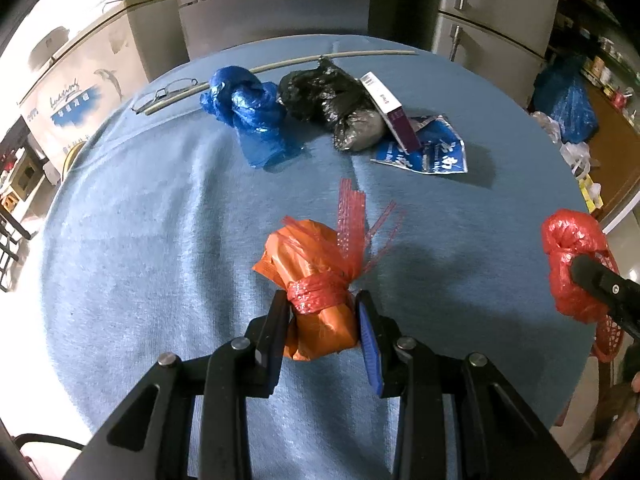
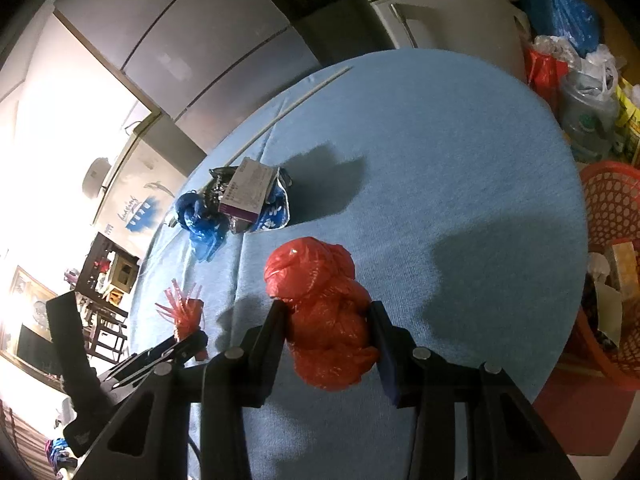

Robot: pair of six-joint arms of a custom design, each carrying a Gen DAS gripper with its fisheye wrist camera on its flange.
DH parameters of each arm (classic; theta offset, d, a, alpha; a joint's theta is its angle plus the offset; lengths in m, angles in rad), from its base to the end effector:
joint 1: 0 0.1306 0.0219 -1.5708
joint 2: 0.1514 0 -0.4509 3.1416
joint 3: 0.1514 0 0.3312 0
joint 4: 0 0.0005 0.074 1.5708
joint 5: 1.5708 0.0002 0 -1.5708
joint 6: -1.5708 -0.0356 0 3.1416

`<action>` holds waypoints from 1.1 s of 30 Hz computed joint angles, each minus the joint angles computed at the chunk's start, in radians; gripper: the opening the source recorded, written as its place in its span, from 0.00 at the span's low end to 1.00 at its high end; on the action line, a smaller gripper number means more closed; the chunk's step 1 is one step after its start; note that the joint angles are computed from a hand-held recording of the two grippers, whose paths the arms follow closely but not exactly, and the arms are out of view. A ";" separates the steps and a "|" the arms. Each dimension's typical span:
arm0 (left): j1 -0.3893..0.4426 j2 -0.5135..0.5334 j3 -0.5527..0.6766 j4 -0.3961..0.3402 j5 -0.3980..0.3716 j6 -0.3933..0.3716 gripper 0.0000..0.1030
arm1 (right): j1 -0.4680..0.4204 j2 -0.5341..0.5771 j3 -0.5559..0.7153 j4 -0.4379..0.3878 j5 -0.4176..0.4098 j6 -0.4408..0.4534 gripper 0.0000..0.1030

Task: Collect trash
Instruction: 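Carry both bags to the red basket and open the right tool over it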

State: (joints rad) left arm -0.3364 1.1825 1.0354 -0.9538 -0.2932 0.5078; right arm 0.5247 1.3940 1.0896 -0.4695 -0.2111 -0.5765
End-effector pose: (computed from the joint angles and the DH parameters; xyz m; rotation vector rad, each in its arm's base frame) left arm 0.2793 -0.0873 0.4239 -0.3135 2.5776 0.0951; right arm 0.3463 0.2085 0.4059 -0.0459 2.4620 0.7639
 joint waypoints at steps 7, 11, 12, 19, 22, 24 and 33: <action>-0.034 -0.011 0.016 -0.015 -0.025 0.012 0.34 | -0.010 -0.040 -0.026 0.007 0.017 -0.003 0.43; -0.050 -0.015 0.013 -0.019 -0.028 0.019 0.34 | -0.023 -0.066 -0.048 0.008 0.029 -0.012 0.43; -0.056 -0.015 0.013 -0.020 -0.030 0.020 0.34 | -0.028 -0.074 -0.055 0.009 0.032 -0.015 0.43; -0.095 -0.008 0.016 -0.016 -0.039 0.024 0.34 | -0.061 -0.114 -0.087 0.009 0.042 -0.023 0.43; -0.110 -0.007 0.018 -0.016 -0.047 0.026 0.34 | -0.077 -0.127 -0.096 0.009 0.041 -0.024 0.43; -0.119 -0.008 0.021 -0.019 -0.053 0.029 0.34 | -0.085 -0.132 -0.100 0.009 0.039 -0.023 0.43; -0.157 0.002 0.037 -0.015 -0.065 0.025 0.34 | -0.128 -0.159 -0.118 0.008 0.044 -0.011 0.43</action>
State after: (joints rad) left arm -0.4935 1.1847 1.0722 -0.9683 -0.3577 0.5325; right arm 0.3971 1.2348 0.9713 -0.4610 -0.1671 -0.5872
